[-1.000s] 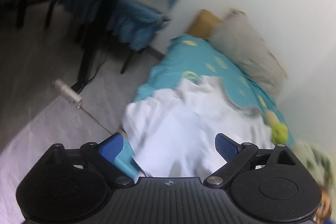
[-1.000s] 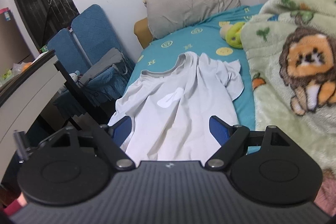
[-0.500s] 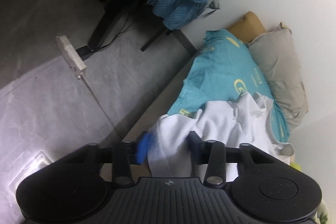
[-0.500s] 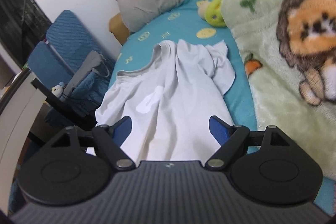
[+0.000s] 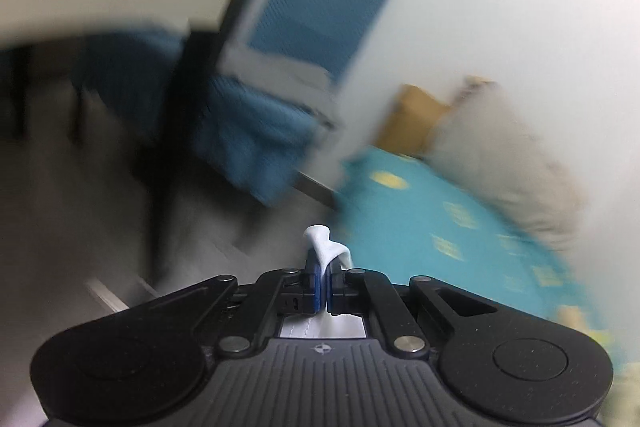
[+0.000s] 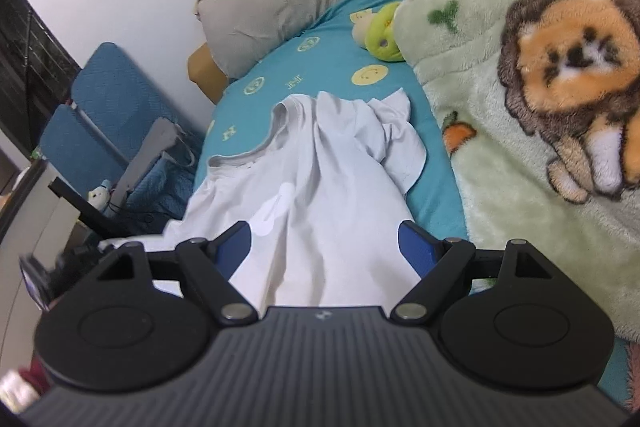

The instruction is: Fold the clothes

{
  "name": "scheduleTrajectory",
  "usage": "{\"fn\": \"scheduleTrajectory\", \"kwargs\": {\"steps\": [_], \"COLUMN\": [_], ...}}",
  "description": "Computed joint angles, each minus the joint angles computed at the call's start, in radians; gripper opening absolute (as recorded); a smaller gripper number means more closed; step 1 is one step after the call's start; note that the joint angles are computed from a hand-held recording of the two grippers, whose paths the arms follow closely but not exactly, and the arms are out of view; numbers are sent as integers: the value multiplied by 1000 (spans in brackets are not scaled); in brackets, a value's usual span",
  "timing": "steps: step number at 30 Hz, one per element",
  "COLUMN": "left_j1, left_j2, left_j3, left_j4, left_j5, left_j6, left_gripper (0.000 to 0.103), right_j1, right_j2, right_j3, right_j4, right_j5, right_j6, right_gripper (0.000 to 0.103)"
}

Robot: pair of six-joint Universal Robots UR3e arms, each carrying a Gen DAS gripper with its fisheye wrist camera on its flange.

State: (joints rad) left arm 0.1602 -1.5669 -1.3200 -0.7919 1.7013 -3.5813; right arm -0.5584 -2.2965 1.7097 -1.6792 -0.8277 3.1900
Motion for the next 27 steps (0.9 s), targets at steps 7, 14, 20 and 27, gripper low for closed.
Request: {"fn": "scheduleTrajectory", "kwargs": {"steps": [7, 14, 20, 27], "left_j1": [-59, -95, -328, -869], "left_j2": [-264, -123, 140, 172], "left_j3": [226, 82, -36, 111], "left_j4": [-93, -95, -235, -565], "left_j5": [229, 134, 181, 542], "left_j6": [15, 61, 55, -280], "left_gripper": [16, 56, 77, 85], "right_j1": [203, 337, 332, 235], "right_j2": [115, 183, 136, 1], "right_j3": [52, 67, 80, 75], "right_j4": [-294, -451, -415, -306], "right_j5": [-197, -311, -271, -166], "right_j6": [116, 104, 47, -37], "right_gripper": [82, 82, 82, 82]}}
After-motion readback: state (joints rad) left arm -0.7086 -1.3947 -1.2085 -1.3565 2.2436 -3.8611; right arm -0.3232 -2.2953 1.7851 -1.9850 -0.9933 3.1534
